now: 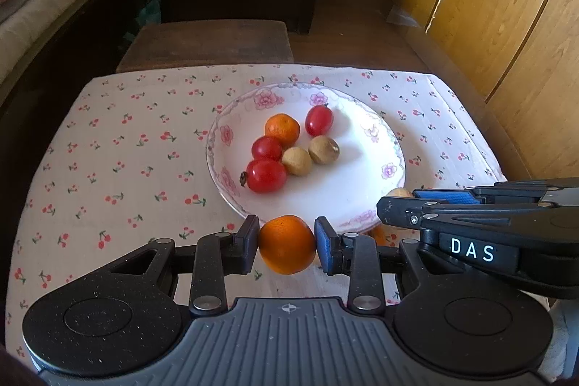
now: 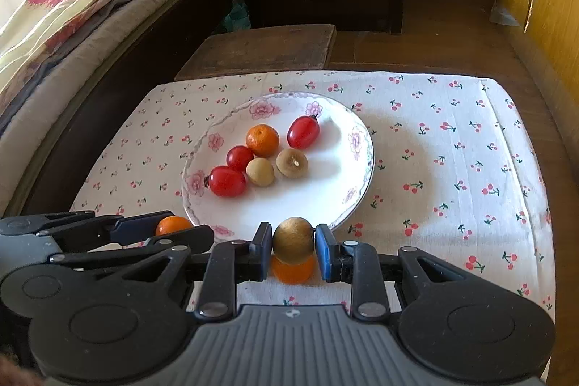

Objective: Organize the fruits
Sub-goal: 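Carry the mandarin with the left tool while the right carries the kiwi to the bowl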

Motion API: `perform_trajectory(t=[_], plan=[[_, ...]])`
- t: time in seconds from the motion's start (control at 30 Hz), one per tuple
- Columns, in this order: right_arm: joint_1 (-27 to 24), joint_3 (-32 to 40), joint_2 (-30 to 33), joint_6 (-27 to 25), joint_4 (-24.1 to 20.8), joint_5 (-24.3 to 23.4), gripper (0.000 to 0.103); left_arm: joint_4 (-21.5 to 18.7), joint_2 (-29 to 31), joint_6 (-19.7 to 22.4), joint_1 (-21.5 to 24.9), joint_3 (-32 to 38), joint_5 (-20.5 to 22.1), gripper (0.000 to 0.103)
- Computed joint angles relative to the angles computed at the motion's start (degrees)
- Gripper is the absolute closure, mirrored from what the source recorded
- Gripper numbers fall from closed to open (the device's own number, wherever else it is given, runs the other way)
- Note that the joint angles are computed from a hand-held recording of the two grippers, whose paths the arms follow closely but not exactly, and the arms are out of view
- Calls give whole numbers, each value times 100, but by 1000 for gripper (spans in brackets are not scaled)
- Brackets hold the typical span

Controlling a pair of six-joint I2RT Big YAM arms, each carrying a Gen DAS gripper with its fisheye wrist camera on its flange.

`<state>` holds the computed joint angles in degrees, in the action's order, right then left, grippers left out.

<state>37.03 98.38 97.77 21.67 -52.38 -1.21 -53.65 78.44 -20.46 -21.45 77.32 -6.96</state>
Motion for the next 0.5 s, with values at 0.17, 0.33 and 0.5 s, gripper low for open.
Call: perform_trajectory(t=[0.17, 0.33, 0.5], plan=[[-25, 103, 86, 27, 41, -3, 75, 19, 91, 15, 54, 98, -8, 62], [-71, 292, 242, 19, 9, 17, 75, 28, 241, 6, 107, 234, -10, 62], [-112, 495, 403, 3, -12, 15, 75, 103, 388, -56, 183, 342, 35, 62]])
